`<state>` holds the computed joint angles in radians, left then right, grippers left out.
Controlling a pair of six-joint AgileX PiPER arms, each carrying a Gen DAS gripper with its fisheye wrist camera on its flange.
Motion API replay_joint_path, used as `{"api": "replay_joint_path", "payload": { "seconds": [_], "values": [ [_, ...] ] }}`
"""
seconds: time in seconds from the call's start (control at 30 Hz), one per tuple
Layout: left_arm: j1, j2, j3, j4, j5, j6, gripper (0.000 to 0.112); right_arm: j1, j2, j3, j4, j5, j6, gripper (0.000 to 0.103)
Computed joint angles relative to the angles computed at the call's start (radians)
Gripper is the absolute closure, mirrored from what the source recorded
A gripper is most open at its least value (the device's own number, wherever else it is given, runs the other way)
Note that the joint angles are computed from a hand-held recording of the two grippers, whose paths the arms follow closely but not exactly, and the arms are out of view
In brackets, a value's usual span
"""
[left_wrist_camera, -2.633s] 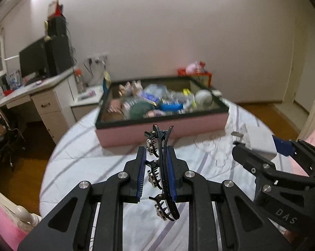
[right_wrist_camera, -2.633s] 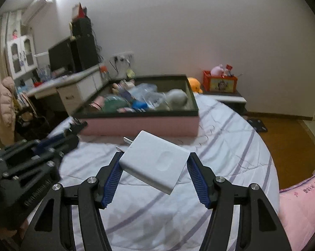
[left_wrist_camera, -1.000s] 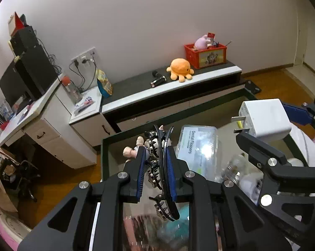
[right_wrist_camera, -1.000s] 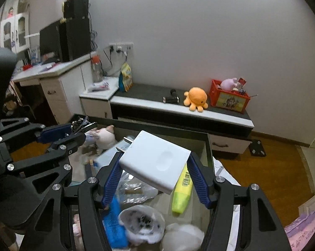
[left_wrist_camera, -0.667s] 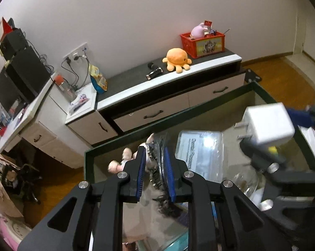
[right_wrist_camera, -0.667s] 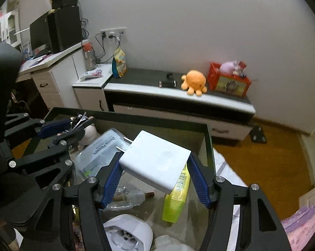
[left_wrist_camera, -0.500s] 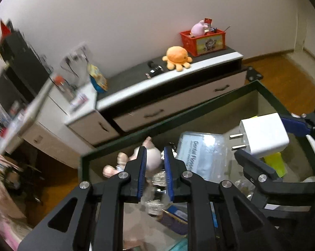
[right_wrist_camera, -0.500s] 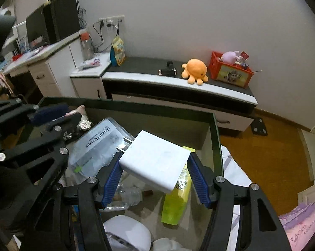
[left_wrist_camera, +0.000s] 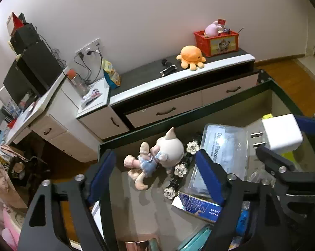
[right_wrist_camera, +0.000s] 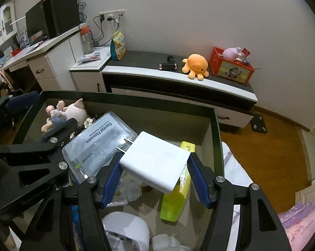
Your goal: Organize rigid objects
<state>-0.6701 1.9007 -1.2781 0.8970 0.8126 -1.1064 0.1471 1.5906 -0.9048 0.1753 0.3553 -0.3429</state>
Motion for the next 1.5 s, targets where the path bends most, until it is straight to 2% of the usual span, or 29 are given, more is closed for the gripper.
{"api": "replay_joint_path", "payload": {
  "seconds": [0.07, 0.2, 0.47, 0.67, 0.8, 1.13, 1.3, 1.37, 1.5],
  "values": [
    [-0.003, -0.007, 0.016, -0.003, -0.002, -0.003, 0.027, 0.007, -0.005, 0.000, -0.048, 0.015, 0.044, 0.039],
    [-0.007, -0.032, 0.044, -0.004, -0.013, -0.035, 0.023, -0.014, -0.034, 0.026, 0.037, 0.012, -0.042, 0.038],
    [-0.041, -0.096, 0.099, 0.017, 0.005, -0.078, 0.021, -0.039, -0.091, 0.062, 0.098, 0.019, -0.104, 0.025],
    [-0.073, -0.158, 0.152, 0.032, 0.028, -0.107, 0.010, -0.064, -0.168, 0.112, 0.174, 0.039, -0.187, 0.020],
    [-0.095, -0.191, 0.177, 0.017, 0.044, -0.118, 0.010, -0.063, -0.215, 0.145, 0.120, 0.032, -0.135, 0.000],
    [-0.191, -0.344, 0.297, 0.011, 0.069, -0.239, 0.010, -0.105, -0.403, 0.232, 0.192, 0.105, -0.214, 0.000],
    [-0.323, -0.457, 0.391, 0.069, 0.137, -0.401, 0.010, -0.126, -0.547, 0.292, 0.216, 0.154, -0.248, 0.000],
    [-0.409, -0.508, 0.433, 0.113, 0.194, -0.499, 0.009, -0.152, -0.627, 0.322, 0.248, 0.183, -0.280, 0.000],
    [-0.620, -0.581, 0.474, 0.160, 0.390, -0.632, 0.009, -0.248, -0.788, 0.363, 0.368, 0.307, -0.403, 0.000]
  ]
}}
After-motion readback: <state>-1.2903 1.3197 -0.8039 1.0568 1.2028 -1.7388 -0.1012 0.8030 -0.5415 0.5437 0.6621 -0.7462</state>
